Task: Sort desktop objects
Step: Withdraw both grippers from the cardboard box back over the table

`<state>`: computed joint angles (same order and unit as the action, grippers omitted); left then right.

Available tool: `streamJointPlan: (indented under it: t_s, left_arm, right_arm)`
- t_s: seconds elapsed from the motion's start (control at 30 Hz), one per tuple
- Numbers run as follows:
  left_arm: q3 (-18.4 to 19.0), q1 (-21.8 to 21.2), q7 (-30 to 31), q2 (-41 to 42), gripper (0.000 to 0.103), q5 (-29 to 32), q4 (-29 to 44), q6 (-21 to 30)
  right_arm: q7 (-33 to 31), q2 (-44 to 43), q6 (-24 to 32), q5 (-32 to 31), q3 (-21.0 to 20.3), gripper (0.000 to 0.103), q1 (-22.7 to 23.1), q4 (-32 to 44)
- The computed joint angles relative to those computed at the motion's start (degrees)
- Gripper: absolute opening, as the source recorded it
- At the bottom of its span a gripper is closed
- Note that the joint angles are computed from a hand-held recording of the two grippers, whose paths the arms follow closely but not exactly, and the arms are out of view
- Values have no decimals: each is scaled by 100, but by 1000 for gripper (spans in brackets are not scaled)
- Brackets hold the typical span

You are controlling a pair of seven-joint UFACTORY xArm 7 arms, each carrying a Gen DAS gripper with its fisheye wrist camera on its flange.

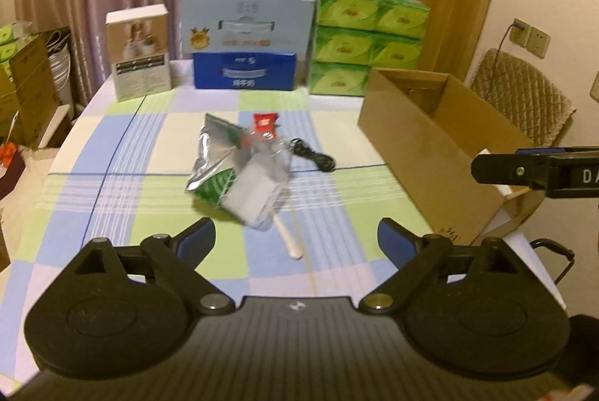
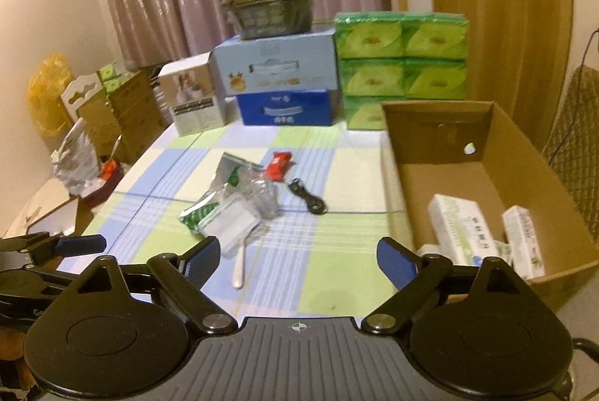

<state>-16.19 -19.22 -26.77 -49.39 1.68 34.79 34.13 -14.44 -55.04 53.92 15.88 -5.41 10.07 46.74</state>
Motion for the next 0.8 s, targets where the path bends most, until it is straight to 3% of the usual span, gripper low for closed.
streamJointPlan:
  t_s: [0.43, 0.8]
  left_arm:
    - [245, 56, 180, -334, 94, -35, -504, 52]
    - [399, 170, 539, -455, 94, 45, -921, -10]
  right_arm:
    - [94, 61, -147, -22, 293, 95, 207, -413]
    - [49, 156, -369, 45, 290, 96, 358, -777]
